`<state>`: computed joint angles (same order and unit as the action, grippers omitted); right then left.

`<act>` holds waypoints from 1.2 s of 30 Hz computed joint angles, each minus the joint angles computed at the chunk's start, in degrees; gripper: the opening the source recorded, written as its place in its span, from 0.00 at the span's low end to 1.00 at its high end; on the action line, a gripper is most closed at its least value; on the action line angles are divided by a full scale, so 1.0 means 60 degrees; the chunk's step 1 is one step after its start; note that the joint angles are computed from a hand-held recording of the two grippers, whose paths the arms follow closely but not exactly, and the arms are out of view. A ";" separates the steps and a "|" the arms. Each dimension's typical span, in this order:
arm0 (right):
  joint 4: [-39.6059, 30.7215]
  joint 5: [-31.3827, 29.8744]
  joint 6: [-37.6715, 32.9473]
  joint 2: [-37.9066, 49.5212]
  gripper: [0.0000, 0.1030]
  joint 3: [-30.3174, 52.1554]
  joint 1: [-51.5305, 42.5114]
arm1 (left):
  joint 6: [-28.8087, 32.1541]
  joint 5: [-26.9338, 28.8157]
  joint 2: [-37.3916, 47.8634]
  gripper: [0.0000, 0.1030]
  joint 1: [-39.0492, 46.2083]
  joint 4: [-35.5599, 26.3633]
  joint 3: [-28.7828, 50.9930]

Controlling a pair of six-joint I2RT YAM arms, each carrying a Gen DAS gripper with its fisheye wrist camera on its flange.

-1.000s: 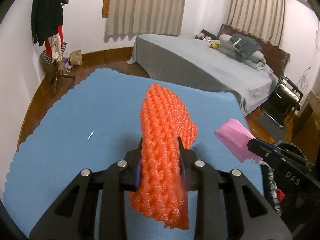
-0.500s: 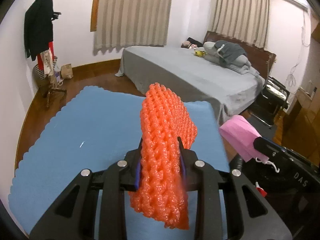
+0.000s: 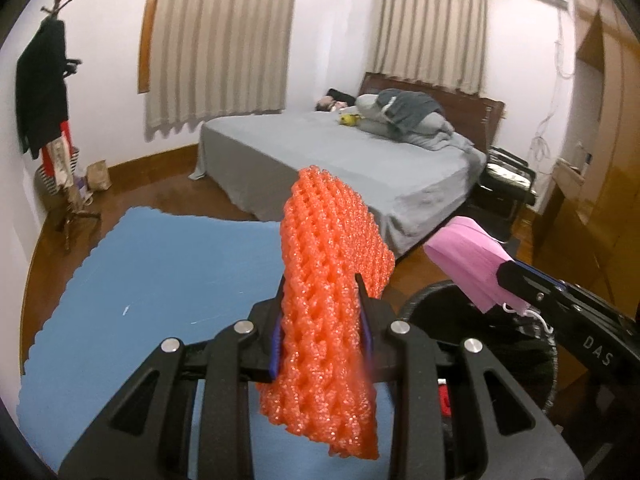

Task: Collect trash
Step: 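Carry the orange mesh pad and pink mask over the bin with both tools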

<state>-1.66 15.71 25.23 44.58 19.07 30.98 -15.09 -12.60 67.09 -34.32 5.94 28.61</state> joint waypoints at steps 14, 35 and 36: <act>-0.3519 -0.0496 -0.0582 -0.4207 0.10 -0.0288 -0.1737 | -0.0522 -0.1368 0.0564 0.28 -0.2736 0.0115 0.0537; -0.6404 -0.5148 -0.2727 -0.6880 0.10 -0.0271 -0.8172 | -0.0535 -0.1653 0.2764 0.29 -0.4449 0.1038 0.1693; -0.6492 -0.5603 -0.2969 -0.6884 0.10 -0.0317 -0.8761 | -0.0525 -0.1626 0.2965 0.29 -0.4490 0.1125 0.1764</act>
<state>-40.61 -17.91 7.41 3.27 17.16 -21.58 -18.24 -22.35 84.88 -61.26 12.70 39.20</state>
